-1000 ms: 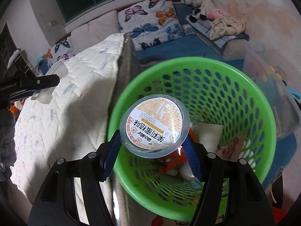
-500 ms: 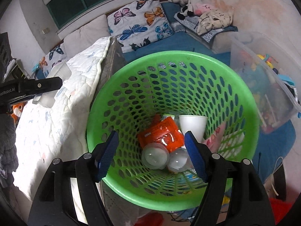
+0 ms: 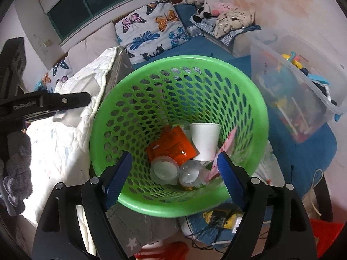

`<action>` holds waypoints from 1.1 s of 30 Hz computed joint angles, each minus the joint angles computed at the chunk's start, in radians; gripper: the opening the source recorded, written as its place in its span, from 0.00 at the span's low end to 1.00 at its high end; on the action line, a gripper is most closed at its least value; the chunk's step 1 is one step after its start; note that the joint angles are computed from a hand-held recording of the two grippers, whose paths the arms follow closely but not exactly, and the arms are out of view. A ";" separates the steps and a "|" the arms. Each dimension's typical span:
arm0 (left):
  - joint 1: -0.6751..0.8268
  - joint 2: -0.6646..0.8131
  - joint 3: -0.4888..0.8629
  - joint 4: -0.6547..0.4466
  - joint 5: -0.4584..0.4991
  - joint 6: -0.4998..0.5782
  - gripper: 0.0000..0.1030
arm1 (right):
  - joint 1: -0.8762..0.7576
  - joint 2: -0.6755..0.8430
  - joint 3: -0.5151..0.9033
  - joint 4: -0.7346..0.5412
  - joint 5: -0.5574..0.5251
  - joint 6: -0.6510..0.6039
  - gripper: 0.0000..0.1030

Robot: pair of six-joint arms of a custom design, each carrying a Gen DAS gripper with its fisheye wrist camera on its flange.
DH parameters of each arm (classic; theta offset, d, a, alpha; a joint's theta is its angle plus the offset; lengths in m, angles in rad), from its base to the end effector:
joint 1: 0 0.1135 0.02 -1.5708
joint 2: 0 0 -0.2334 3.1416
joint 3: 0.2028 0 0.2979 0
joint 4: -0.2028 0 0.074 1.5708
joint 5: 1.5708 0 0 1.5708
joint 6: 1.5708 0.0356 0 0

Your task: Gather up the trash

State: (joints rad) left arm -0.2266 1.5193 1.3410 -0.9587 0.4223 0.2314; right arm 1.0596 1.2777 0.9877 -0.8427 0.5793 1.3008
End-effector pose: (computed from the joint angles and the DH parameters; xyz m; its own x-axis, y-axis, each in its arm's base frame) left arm 0.3383 -0.0930 0.2573 -0.7751 0.3934 -0.4944 0.5656 0.7807 -0.2656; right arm 0.1605 0.2463 0.2170 -0.7121 0.3791 -0.5909 0.2626 0.9244 0.2766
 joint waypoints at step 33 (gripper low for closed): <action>0.084 -0.181 -0.191 0.044 0.027 0.053 0.64 | 0.139 0.124 0.125 -0.052 0.084 0.093 0.86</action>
State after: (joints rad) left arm -0.1424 1.3384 1.1500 -0.9146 0.4493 0.2846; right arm 1.1986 1.4015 1.1123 -0.8945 0.6636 1.3934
